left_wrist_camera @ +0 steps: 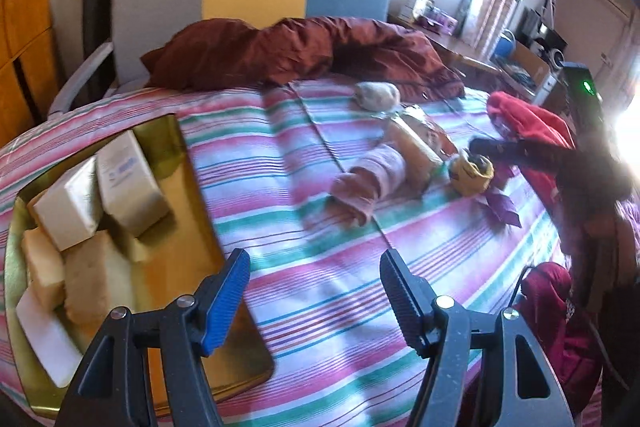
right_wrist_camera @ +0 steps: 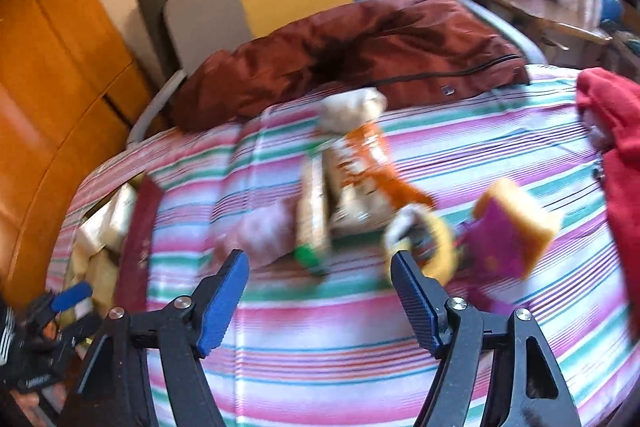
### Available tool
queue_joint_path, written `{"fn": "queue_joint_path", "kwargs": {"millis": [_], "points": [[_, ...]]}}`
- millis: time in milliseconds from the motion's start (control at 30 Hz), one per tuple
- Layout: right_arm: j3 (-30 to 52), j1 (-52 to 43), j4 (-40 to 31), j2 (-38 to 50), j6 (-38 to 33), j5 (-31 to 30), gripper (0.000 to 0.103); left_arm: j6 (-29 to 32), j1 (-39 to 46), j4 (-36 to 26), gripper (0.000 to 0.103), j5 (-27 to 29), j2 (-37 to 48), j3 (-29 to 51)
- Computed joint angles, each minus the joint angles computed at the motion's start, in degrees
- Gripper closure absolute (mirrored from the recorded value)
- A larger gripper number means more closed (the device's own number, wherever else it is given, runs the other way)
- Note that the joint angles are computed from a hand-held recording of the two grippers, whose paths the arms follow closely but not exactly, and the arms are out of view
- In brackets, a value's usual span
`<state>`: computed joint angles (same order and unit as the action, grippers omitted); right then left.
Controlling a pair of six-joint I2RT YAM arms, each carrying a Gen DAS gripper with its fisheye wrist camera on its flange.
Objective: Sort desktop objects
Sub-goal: 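Move both tools back to the items on the bed, then grasp the orange Muffin packet with the right tool while the left tool grasps the pink sock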
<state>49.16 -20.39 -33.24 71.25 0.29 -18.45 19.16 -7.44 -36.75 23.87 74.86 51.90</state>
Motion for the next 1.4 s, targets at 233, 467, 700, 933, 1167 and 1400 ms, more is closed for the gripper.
{"fn": "queue_joint_path", "kwargs": {"millis": [233, 467, 700, 933, 1167, 1400], "points": [[5.8, -0.9, 3.0, 9.8, -2.4, 4.0, 0.042, -1.5, -4.5, 0.9, 0.035, -2.3, 2.4, 0.4], [11.4, 0.9, 4.7, 19.6, -4.0, 6.0, 0.043, -2.8, -7.5, 1.7, 0.034, -3.9, 6.6, 2.7], [14.5, 2.6, 5.4, 25.5, -5.9, 6.4, 0.042, -4.7, -11.4, 3.2, 0.034, -5.5, 12.0, 6.7], [16.1, 3.1, 6.3, 29.2, -6.1, 5.7, 0.042, -5.9, -14.6, 4.5, 0.034, -7.5, 19.3, 12.0], [16.4, 4.0, 7.4, 30.8, -7.6, 6.7, 0.045, -3.6, -17.4, 5.1, 0.034, -10.1, 26.6, 17.9], [17.7, 4.2, 6.7, 31.8, -8.4, 6.8, 0.046, 1.8, -20.0, 6.3, 0.034, -10.5, 30.8, 21.4]]}}
